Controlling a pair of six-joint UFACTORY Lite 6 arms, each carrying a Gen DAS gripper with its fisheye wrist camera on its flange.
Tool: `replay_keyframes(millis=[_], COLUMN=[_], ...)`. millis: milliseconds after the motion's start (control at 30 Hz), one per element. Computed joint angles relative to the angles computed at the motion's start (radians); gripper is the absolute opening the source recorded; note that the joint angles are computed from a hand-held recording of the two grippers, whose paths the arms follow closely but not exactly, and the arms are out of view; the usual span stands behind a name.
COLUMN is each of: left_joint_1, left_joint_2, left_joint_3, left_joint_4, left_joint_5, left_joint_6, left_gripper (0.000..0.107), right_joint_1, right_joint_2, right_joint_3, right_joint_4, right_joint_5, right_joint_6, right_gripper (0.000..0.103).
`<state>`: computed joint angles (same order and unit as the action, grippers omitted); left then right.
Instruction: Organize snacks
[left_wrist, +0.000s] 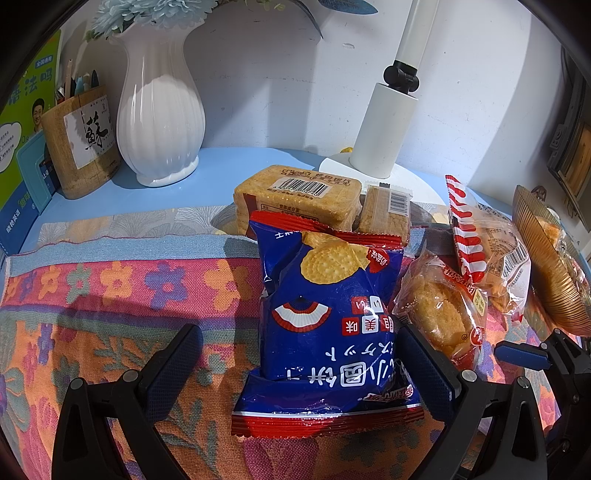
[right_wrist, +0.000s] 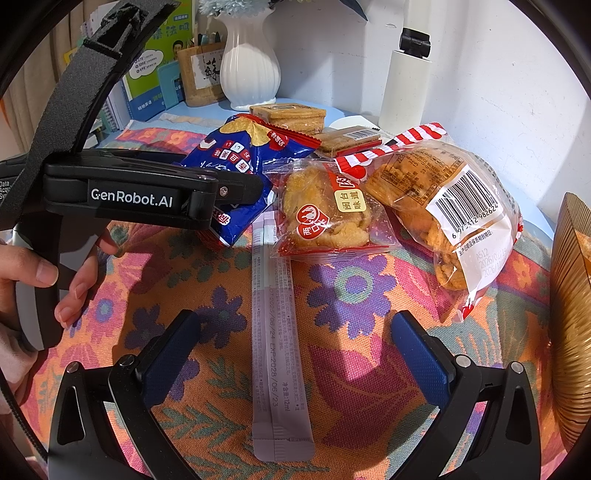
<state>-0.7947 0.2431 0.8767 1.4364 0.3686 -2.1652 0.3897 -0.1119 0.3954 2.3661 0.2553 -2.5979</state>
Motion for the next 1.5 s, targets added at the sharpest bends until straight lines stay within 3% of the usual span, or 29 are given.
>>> replay_keyframes(millis=[133, 200, 267, 300, 367, 467, 633, 933, 1033, 1067, 1133, 1200, 1500], left_joint_1=[0.002, 0.001, -0.006, -0.021, -0.045, -0.045, -0.056, -0.010, 0.056, 0.049, 0.030, 0.022, -0.008], left_joint_2=[0.002, 0.001, -0.004, -0.031, -0.078, -0.109, -0.209, -0.163, -0.107, -0.105, -0.100, -0.110, -0.141], left_joint_3=[0.002, 0.001, -0.007, -0.034, -0.082, -0.116, -0.212, -0.179, -0.135, -0.130, -0.122, -0.129, -0.150], left_joint_4=[0.002, 0.002, 0.034, 0.097, 0.177, 0.211, 0.292, 0.345, 0.351, 0.320, 0.287, 0.287, 0.280], left_joint_5=[-0.001, 0.000, 0.012, 0.034, 0.082, 0.104, 0.173, 0.105, -0.020, -0.012, 0.014, 0.029, 0.086], left_joint_6=[0.000, -0.001, -0.042, -0.116, -0.217, -0.276, -0.421, -0.449, -0.423, -0.388, -0.349, -0.346, -0.354], left_gripper=[0.103, 0.103, 0.099, 0.065, 0.057, 0.055, 0.054, 0.054, 0.066, 0.066, 0.053, 0.048, 0.046], right_joint_1=[0.011, 0.014, -0.001, -0.020, -0.037, -0.080, -0.122, -0.272, -0.308, -0.322, -0.336, -0.352, -0.442], right_joint_2=[0.007, 0.007, -0.043, -0.061, -0.064, -0.101, -0.150, -0.239, -0.249, -0.239, -0.218, -0.215, -0.208], right_joint_3=[-0.002, -0.002, -0.041, -0.057, -0.061, -0.088, -0.122, -0.180, -0.189, -0.184, -0.172, -0.172, -0.186], right_joint_4=[0.069, 0.057, 0.018, -0.064, -0.166, -0.329, -0.358, -0.498, -0.509, -0.516, -0.521, -0.532, -0.571], right_joint_5=[0.003, 0.015, 0.073, 0.102, 0.134, 0.235, 0.296, 0.426, 0.457, 0.471, 0.489, 0.504, 0.612], right_joint_6=[-0.054, -0.040, -0.010, 0.057, 0.132, 0.237, 0.277, 0.388, 0.395, 0.399, 0.404, 0.412, 0.415], right_gripper=[0.103, 0.091, 0.018, 0.019, 0.019, 0.018, 0.018, 0.018, 0.018, 0.018, 0.018, 0.018, 0.018])
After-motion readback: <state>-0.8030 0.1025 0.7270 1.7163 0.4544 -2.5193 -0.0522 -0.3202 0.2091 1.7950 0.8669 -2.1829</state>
